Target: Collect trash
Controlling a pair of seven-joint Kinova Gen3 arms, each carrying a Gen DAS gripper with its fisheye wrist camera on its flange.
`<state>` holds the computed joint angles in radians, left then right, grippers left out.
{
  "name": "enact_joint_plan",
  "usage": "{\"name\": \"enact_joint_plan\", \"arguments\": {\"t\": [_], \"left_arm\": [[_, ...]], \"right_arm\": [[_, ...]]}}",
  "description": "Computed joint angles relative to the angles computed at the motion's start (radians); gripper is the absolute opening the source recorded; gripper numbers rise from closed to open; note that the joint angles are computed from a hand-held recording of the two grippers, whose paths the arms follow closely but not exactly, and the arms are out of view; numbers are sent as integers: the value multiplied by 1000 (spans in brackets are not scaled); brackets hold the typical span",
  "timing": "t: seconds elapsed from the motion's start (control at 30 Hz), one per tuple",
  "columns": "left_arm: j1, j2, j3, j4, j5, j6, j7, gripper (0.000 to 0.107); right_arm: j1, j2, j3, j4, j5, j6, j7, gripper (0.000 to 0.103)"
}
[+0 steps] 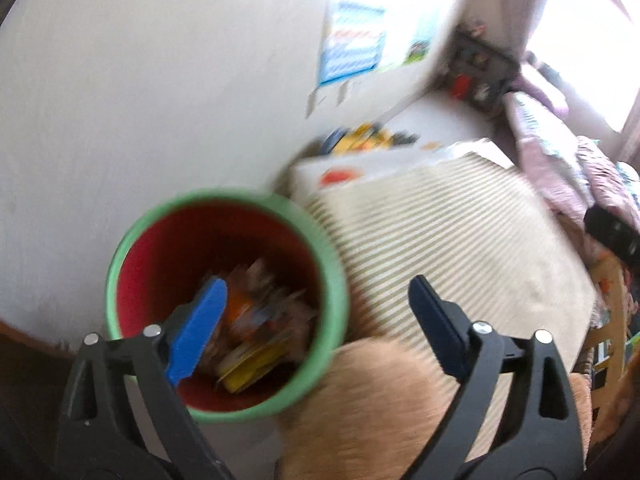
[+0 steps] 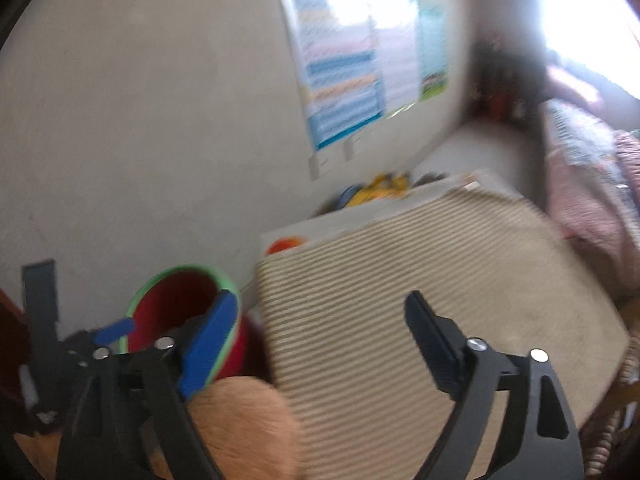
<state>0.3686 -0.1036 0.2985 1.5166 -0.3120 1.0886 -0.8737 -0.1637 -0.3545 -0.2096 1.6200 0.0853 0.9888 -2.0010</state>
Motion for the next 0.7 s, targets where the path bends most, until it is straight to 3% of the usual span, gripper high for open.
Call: {"name": "enact_joint_plan", "arguments": {"t": [0.03,0.2,0.27,0.4,0.53,0.7], "left_arm": [[3,-1,40,-21,-41,-20,28,98],[-69,0,272,-77,-244,-104,185,97],[-49,24,321,-121,-325,-91,235,97],[128,96,285,-205,-488,-44,313,97],[314,158,241,-273,-648,55,393,98],[421,185,184,-310,-673,108,371,98]], "right_arm": [[22,-46,0,17,33,-9,-10,96],[158,-217,-14,106,122,-94,-16,96],[237,-271,-34,137,164,-120,-44,96],[361,-367,-18,201,187,-175,-77,96],[390,-382,51,200,146,-142,-71,96],[369,-384,136,196,78,-101,-68,96]]}}
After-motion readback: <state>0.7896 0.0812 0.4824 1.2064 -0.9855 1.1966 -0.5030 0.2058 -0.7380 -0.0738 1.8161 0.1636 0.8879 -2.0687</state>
